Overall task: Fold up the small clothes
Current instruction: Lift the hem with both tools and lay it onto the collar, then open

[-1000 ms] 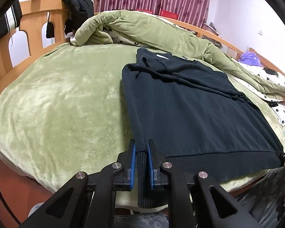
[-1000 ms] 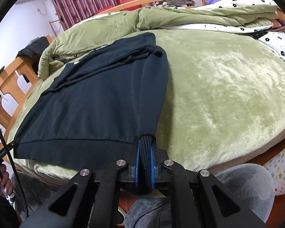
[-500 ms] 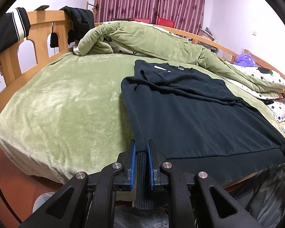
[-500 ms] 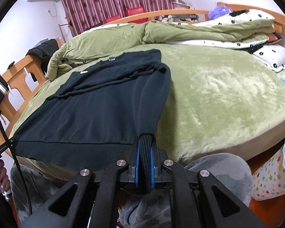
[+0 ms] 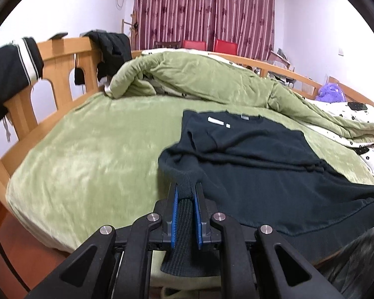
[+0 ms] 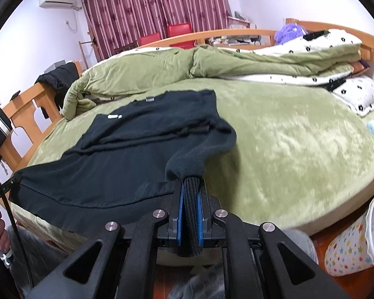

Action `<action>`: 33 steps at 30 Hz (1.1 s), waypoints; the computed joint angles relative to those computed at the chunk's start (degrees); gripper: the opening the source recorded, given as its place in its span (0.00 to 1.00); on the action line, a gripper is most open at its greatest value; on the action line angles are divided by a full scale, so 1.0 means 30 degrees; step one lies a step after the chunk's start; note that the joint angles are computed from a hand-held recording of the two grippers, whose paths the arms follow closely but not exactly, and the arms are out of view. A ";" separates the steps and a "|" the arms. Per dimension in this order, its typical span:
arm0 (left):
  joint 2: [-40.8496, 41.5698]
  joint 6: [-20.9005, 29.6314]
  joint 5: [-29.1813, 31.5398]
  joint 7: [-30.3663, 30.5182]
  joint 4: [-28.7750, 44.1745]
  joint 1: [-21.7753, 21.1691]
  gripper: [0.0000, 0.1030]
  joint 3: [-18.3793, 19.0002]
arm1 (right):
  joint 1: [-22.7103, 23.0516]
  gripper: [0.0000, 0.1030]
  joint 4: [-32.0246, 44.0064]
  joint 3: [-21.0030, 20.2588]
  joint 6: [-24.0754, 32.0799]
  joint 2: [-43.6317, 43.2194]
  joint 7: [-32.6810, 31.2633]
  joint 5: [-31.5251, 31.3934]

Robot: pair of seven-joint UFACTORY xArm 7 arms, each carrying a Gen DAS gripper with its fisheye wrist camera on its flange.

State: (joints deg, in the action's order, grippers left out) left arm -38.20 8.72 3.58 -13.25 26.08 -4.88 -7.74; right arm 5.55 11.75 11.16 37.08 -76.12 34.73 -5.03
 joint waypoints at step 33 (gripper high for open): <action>1.9210 0.2341 1.1829 -0.9797 2.1317 0.0658 0.11 -0.1111 | -0.3995 0.09 1.6259 -0.2495 -0.8861 2.3549 0.0178 -0.1900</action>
